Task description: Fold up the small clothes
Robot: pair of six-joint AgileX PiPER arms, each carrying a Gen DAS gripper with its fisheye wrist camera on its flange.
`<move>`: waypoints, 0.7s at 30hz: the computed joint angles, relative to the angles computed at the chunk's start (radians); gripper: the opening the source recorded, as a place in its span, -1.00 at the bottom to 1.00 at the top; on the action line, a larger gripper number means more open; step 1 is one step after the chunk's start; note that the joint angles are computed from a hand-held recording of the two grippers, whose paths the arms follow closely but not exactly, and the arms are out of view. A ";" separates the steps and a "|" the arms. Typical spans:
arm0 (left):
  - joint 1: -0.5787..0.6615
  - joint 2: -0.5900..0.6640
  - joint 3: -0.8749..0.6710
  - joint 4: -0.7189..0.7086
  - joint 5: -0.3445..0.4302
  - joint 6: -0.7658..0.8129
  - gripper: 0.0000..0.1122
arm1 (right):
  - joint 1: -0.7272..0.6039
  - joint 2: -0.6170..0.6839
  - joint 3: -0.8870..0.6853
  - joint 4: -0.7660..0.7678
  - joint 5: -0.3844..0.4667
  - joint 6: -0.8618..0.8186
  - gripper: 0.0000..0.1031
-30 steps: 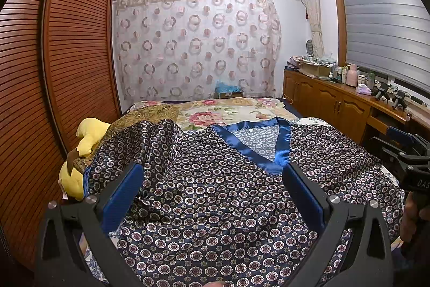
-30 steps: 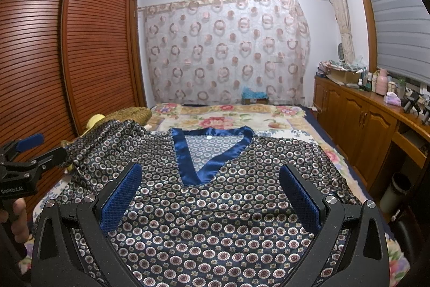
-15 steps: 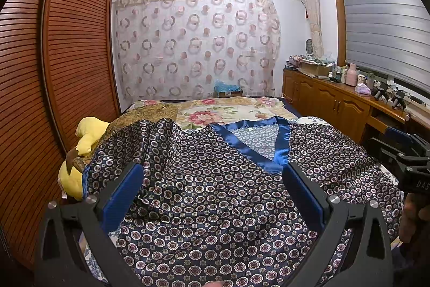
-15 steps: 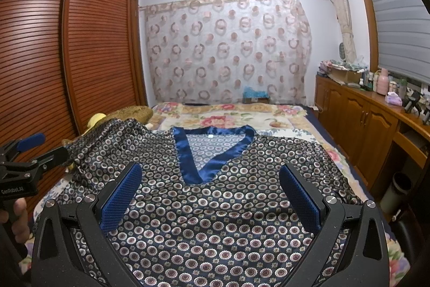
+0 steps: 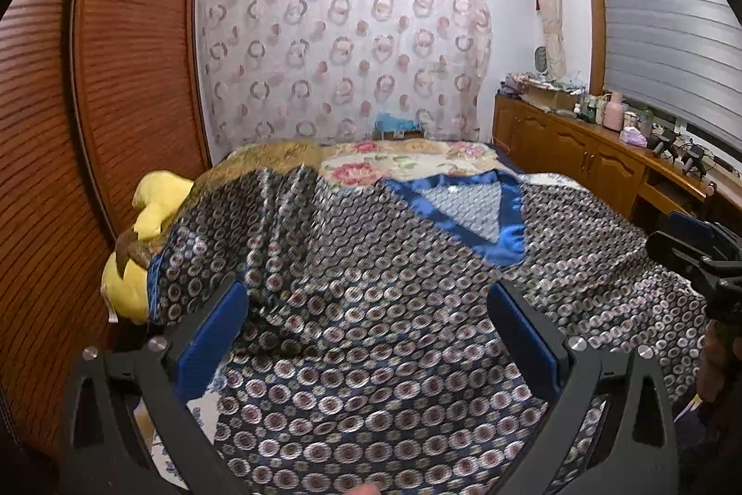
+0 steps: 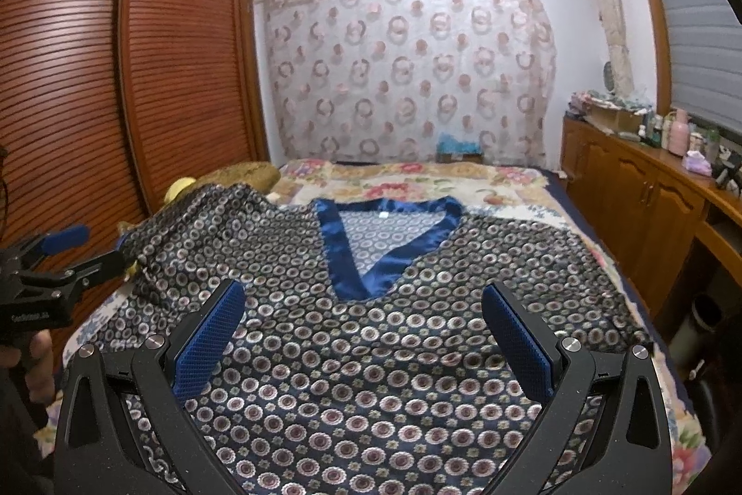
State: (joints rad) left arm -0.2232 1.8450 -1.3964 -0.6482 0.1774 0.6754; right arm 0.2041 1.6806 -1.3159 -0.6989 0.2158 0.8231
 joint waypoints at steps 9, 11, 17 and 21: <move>0.098 0.083 -0.049 -0.049 0.082 0.074 0.84 | 0.021 0.092 -0.093 0.176 0.031 -0.211 1.00; 0.118 0.093 -0.050 -0.067 0.085 0.096 0.84 | 0.021 0.114 -0.115 0.240 0.038 -0.278 1.00; 0.176 0.139 -0.100 -0.078 0.132 0.138 0.84 | 0.023 0.175 -0.188 0.384 0.072 -0.435 1.00; 0.225 0.173 -0.161 -0.094 0.198 0.166 0.84 | 0.031 0.209 -0.235 0.441 0.103 -0.514 1.00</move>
